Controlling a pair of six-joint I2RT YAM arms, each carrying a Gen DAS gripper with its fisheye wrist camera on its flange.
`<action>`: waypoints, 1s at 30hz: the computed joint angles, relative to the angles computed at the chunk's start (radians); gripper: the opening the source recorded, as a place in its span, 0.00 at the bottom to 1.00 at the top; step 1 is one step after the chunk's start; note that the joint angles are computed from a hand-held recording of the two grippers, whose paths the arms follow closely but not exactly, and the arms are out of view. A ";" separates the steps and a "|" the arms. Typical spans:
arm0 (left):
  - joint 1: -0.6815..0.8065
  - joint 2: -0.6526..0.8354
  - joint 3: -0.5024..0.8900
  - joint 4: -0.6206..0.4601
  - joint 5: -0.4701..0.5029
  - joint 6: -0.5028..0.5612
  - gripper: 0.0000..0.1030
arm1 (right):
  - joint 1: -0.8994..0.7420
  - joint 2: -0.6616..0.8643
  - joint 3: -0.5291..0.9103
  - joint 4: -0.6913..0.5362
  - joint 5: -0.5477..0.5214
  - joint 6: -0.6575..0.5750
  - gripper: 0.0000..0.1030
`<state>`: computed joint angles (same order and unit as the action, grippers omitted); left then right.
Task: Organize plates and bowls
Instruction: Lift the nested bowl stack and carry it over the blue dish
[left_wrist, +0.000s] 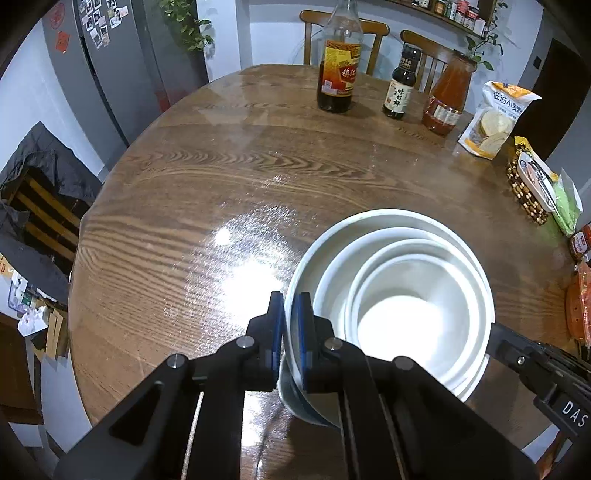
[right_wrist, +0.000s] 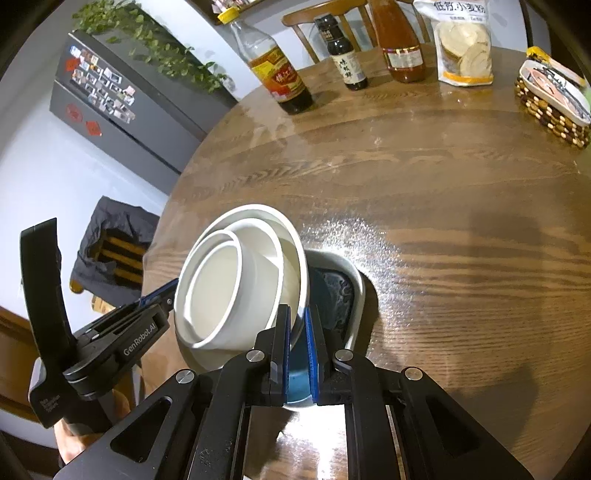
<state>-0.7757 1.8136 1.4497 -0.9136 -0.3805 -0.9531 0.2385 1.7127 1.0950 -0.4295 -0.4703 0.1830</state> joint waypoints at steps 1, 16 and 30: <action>0.000 -0.002 -0.006 0.001 0.001 -0.001 0.03 | 0.002 0.000 -0.003 0.002 0.000 0.002 0.12; -0.003 0.002 -0.043 0.014 0.024 -0.002 0.03 | 0.006 0.021 -0.033 -0.002 0.009 0.010 0.12; -0.003 0.036 -0.016 0.040 0.008 0.020 0.03 | -0.005 0.029 -0.039 0.039 0.034 0.028 0.12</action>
<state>-0.7791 1.8493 1.4339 -0.8735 -0.3722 -0.9331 0.2334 1.7422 1.0562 -0.3906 -0.4362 0.2114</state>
